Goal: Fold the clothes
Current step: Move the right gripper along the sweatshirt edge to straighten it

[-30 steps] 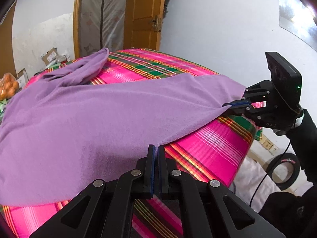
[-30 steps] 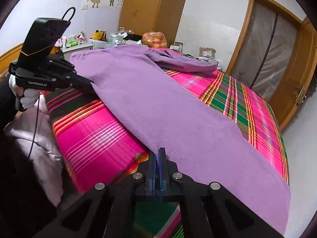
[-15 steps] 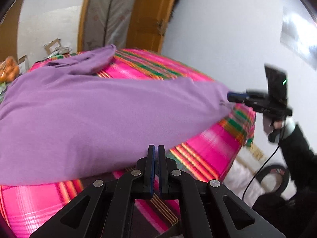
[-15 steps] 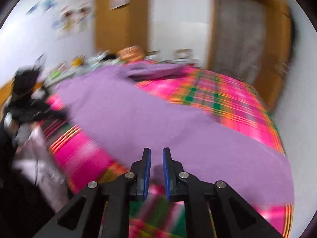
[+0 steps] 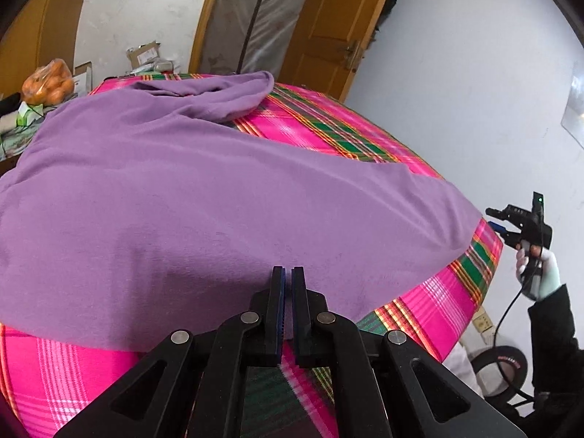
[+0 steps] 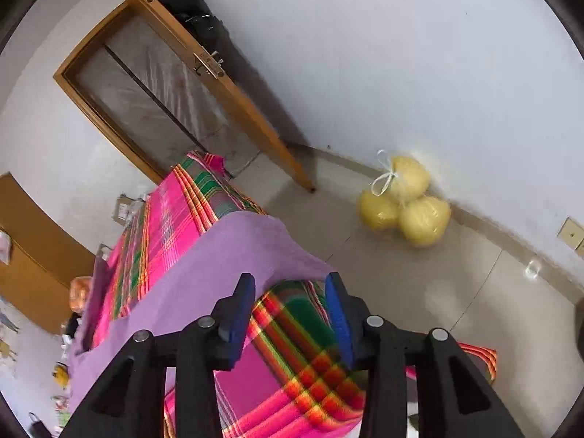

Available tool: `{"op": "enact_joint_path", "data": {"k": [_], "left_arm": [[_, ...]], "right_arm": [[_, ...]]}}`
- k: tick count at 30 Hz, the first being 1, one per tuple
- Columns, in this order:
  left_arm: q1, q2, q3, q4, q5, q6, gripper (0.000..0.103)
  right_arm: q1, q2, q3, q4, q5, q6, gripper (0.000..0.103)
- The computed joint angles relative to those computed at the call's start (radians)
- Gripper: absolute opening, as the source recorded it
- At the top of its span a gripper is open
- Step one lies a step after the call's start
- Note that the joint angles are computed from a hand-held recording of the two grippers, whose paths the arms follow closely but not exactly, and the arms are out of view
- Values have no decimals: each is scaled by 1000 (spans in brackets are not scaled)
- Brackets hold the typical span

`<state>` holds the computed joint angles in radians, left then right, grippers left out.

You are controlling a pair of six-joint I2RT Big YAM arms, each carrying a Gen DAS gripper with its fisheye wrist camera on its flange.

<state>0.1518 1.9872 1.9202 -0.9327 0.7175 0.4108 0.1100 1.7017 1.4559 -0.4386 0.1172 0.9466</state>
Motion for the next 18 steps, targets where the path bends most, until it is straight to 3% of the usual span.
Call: {"op": "enact_joint_path", "data": {"k": [3,5,6,7,11,18], "left_arm": [[-5,6,8,-7,-10,-5,4],[-6,9,14,-10,-15,-9,4],[-7,10,16,-12,-17,-12,4],[-7,11,18,-13,-19,-14,4],[-9,12,21,-14,-23,-15,4],[-11,17,30,-17,-27,-18,4]], "right_arm": [[-39,26,14,12,-153,38,45],[-61,38,9,62,-223,62,46],[-72,46,6,91,-256,79,44],[-80,52,5,111,-275,91,33],[-74,36,-36,188,-220,105,7],[-40,-39,-110,256,-87,85,6]]}}
